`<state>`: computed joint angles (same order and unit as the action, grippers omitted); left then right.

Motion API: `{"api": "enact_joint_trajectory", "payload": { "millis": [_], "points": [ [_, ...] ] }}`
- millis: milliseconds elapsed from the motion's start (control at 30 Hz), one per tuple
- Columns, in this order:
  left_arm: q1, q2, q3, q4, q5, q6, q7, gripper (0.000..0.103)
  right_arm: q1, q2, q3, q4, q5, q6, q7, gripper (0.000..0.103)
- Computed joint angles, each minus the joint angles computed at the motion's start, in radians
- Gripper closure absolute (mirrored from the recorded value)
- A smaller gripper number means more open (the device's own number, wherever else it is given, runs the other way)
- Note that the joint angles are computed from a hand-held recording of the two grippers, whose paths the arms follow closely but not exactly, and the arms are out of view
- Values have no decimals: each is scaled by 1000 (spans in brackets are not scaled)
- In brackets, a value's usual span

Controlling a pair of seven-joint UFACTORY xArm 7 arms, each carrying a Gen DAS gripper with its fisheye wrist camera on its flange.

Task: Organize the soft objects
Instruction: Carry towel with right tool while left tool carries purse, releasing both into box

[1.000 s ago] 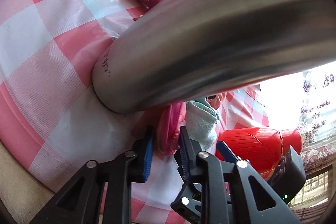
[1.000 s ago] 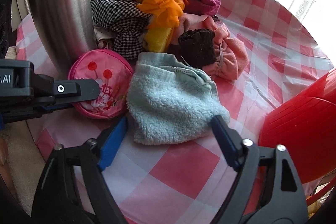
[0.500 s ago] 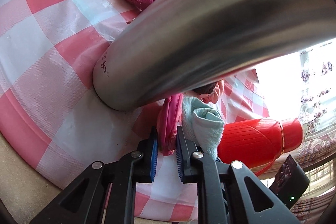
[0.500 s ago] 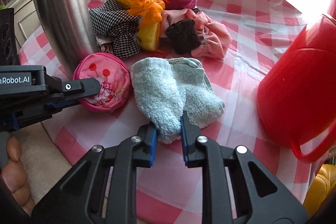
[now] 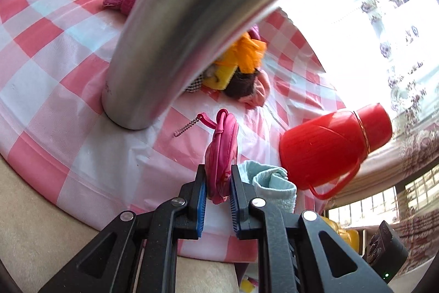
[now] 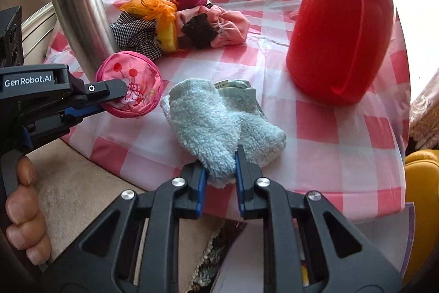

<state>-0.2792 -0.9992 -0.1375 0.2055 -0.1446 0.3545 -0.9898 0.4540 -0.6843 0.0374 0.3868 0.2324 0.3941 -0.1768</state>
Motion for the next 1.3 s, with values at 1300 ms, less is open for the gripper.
{"api": "enact_joint_trajectory", "payload": {
  "millis": [1300],
  "points": [
    [-454,139,-75,197,-69,120,423,83,-505,-829,-158,-273,-150,723,-34,71]
  ]
}}
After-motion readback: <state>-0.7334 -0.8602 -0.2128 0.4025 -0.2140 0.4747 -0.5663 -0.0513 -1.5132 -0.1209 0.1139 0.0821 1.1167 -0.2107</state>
